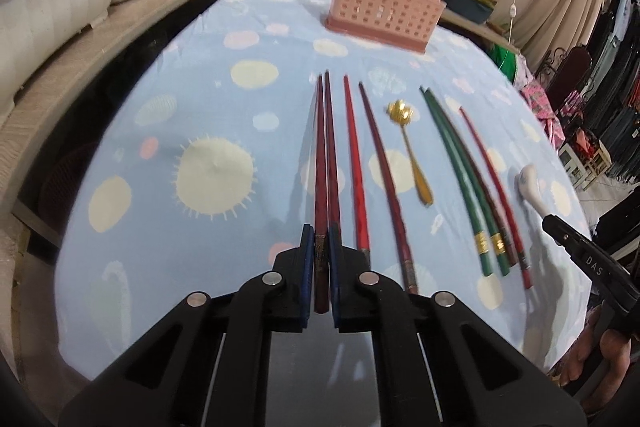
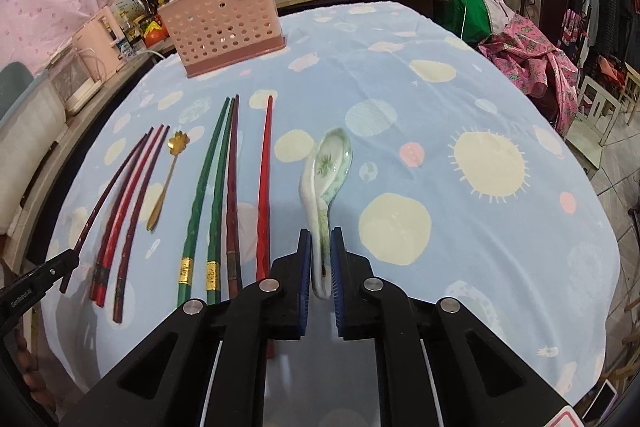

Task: Organize utensils
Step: 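Lift the spoon and chopstick and carry both over the pink basket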

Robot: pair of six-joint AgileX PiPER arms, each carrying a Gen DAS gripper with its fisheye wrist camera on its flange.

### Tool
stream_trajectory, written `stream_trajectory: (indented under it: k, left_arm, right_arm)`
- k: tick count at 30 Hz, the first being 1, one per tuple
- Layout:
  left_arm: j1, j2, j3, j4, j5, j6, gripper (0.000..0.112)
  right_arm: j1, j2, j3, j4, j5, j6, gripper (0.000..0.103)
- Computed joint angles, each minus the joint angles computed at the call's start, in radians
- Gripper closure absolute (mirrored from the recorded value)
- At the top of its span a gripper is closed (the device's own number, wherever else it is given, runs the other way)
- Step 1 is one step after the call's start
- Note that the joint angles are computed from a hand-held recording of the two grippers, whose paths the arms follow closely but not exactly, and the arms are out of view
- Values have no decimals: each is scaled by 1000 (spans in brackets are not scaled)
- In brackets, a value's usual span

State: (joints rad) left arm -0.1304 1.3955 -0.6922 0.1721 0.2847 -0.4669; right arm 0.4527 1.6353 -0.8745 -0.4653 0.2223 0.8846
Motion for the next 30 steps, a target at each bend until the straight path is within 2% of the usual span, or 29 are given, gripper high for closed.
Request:
stream_trajectory:
  k: [3,7,11,16,21,23,26,30]
  left_arm:
    - [1,-49,-15,22,23,-18,105]
    - [5,-89,-61,70,52,-51,105]
    - [3,-95,-129,145,73,-104,105]
    - [4,-78,-242,236,88,-160,105]
    - [43,-26,-369,140,91,-47,105]
    - [72,8,-451,25,99,74,105]
    - [91,71,-588,-22,126,139,105]
    - [100,170,-800,-37,179,179,105]
  right_arm:
    - [-22,-50,2,101,-6,-103,95]
    - [-39,-97,-30,160,7,-186,96]
    - [-65,-101,-90,343,21,-389,97]
    - [-79,-81,-179,393,38,-471,97]
    - [-119,-33,-286,616,70,-705,98]
    - [-138,3,-358,697,99,-790,98]
    - [-164,70,-498,767,155,-867,98]
    - [-182,191,-744,788,227,-904,98]
